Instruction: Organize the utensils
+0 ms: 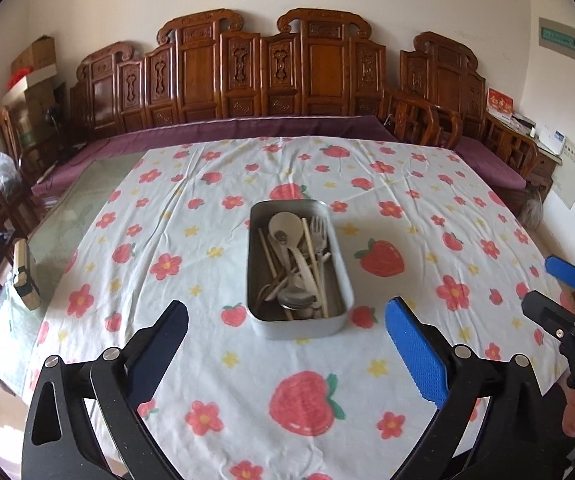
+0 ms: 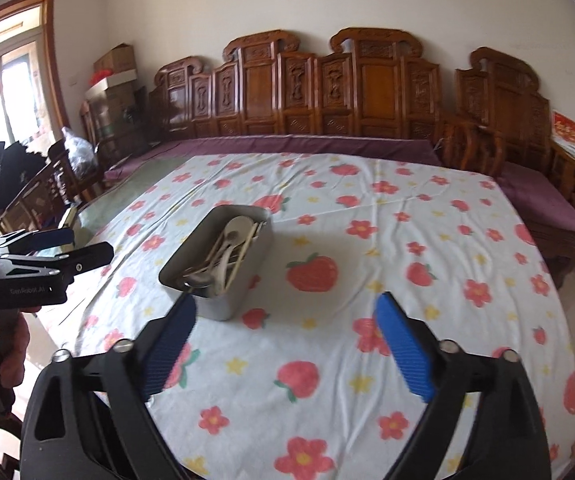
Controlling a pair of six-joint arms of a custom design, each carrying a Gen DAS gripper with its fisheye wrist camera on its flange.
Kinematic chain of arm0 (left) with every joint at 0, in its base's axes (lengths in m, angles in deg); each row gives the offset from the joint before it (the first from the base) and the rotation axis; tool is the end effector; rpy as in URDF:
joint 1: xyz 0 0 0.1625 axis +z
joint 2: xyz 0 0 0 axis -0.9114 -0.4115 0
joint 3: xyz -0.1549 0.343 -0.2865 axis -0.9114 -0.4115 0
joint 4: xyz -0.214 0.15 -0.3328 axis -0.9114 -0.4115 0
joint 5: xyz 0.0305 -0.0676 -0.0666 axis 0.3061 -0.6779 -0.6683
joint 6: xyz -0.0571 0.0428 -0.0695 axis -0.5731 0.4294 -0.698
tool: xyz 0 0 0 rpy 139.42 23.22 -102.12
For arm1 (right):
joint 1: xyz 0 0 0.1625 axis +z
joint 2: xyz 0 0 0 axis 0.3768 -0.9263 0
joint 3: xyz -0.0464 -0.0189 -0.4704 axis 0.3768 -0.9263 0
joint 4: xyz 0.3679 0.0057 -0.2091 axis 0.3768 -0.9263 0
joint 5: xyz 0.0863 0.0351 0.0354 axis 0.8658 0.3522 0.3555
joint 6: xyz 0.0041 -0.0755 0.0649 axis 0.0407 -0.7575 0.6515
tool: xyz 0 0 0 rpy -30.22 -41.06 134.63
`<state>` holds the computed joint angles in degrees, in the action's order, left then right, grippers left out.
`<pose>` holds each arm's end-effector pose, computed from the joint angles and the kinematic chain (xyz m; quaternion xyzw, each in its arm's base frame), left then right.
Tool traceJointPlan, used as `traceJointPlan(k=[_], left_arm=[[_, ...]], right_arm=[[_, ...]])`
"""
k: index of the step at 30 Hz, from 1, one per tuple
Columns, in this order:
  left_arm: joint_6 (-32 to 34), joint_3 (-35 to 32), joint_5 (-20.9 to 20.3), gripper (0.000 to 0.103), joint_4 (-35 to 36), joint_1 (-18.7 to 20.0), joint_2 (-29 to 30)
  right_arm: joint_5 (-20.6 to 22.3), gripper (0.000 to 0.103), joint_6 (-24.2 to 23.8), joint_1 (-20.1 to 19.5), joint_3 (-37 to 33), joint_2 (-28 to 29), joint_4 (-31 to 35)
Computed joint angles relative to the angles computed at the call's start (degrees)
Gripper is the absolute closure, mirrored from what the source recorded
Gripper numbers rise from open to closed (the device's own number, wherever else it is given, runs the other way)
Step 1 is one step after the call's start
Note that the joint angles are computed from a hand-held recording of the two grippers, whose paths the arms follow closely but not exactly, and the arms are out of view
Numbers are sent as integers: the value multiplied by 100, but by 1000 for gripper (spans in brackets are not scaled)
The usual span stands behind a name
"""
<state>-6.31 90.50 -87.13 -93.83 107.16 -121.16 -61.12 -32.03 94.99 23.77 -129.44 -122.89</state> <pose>-0.2260 -0.5045 0.4089 -0.0155 0.8029 -0.4247 0.4180 0.4411 -0.6261 0.1877 0.4317 -0.8605 0.2343 0.1352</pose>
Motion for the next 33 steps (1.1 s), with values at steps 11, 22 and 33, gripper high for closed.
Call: traceJointPlan(k=[11, 22, 33], left_arm=[[160, -92, 28, 8, -309, -366, 368], [-686, -506, 361, 8, 798, -769, 530], [-3613, -1428, 823, 8, 4368, -1242, 660]], right_arm=[[-123, 3, 88, -40, 288, -451, -291], [-59, 3, 165, 29, 365, -767, -536], [72, 3, 23, 318, 375, -1034, -1015]])
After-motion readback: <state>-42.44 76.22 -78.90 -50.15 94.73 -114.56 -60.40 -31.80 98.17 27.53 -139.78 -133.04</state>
